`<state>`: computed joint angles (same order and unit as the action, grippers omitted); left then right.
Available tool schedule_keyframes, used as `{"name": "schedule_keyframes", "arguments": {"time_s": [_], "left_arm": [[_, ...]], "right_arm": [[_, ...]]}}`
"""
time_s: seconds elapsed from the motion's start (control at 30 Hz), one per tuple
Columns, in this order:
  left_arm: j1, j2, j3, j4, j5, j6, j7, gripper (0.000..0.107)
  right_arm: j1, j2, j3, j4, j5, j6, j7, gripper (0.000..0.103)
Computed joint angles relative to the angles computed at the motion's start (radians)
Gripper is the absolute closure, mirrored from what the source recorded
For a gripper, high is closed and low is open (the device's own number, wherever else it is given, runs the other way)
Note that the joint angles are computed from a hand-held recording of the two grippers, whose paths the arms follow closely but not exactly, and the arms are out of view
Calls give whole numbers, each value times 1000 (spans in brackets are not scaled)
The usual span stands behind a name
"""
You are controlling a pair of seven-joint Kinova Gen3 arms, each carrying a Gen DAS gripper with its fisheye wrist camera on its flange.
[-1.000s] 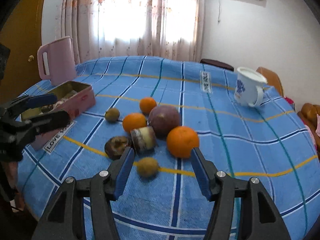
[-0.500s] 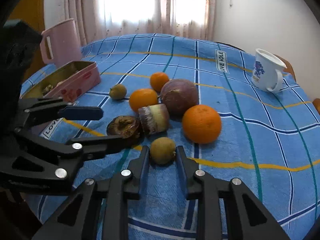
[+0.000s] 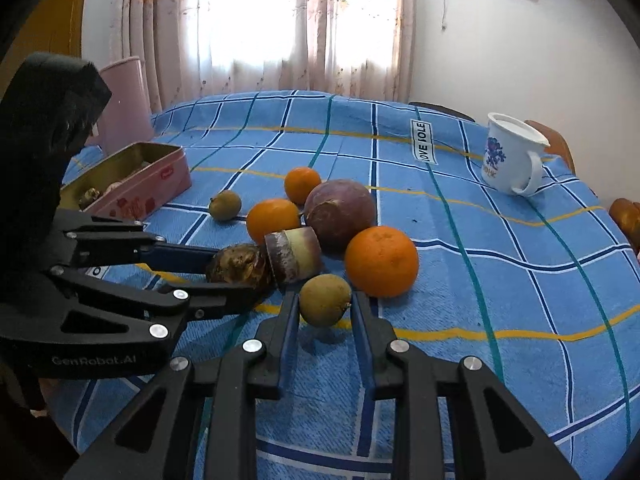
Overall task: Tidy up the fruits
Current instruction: 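Grasp a kiwi with the right tool while the left tool grasps another brown round fruit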
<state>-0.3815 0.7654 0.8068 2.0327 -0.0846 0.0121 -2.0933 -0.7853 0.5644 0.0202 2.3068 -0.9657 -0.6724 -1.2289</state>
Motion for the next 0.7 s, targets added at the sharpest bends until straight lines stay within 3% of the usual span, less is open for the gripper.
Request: {"name": "schedule_keyframes", "arguments": {"time_s": [0.2, 0.5, 0.7], "left_arm": [[-25, 7, 18, 15, -2, -15, -8, 69], [-89, -18, 48, 140, -118, -217, 58, 69], [-171, -30, 77, 207, -211, -325, 130, 69]], "right_arm": [[-22, 9, -13, 24, -5, -77, -24, 75], [-57, 29, -43, 43, -29, -202, -32, 75], [-88, 29, -54, 11, -82, -238, 47, 75]]}}
